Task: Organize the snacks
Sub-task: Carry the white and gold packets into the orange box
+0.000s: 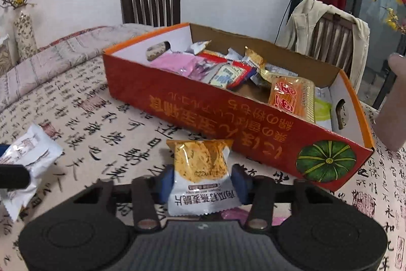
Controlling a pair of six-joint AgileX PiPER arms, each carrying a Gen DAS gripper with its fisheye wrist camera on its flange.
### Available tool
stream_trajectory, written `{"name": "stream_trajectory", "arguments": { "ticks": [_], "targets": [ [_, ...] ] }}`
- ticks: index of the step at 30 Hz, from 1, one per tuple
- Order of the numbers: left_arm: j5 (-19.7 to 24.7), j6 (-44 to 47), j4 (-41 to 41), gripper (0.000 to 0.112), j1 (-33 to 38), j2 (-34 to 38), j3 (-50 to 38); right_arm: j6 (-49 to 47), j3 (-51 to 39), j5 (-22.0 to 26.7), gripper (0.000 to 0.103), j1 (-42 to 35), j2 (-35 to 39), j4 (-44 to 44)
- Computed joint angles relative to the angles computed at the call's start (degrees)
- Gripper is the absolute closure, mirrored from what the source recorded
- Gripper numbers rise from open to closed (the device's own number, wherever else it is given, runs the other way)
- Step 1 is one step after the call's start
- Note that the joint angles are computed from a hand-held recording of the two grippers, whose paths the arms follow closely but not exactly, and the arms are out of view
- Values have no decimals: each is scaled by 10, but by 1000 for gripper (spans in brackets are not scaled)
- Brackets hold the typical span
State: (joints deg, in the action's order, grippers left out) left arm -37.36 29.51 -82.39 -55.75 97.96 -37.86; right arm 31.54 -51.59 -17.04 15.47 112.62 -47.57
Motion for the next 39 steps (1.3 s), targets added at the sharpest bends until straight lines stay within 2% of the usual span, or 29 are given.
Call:
{"name": "stream_trajectory", "arguments": {
  "ticks": [4,5,8,14,17,23,26,31,36,38,39],
  "targets": [
    [-6,-4,-4,76,-29,-6,0,-60,116,-66,59,-13,-92,64],
    [-6,-3,-4,76,-39,-5,-4,-51,151,-87,60,-23,-123,54],
    [-10,8,-13,76,-70,4,-23,-8,260,-153,60,-76,-223,4],
    [-9,52,-55,75,-113,31,-67,105,377,-204,59,-222,-365,-148],
    [-16,69,-71,75,-127,36,-80,133,399,-237,59,-289,-395,-217],
    [-35,110,-101,75,-126,32,-96,129,401,-262,59,-320,-386,-233],
    [-36,147,-84,75,-94,12,-109,137,379,-266,59,-300,-361,-225],
    [15,254,-55,75,12,14,-182,153,260,-233,59,-223,-320,-176],
    [63,301,-66,75,113,63,-272,358,13,-195,59,-173,-167,-275],
    [86,316,-79,75,148,83,-302,458,-100,-159,59,-147,-89,-332],
    [104,328,-86,75,165,95,-318,500,-158,-123,59,-126,-47,-356]
  ]
}}
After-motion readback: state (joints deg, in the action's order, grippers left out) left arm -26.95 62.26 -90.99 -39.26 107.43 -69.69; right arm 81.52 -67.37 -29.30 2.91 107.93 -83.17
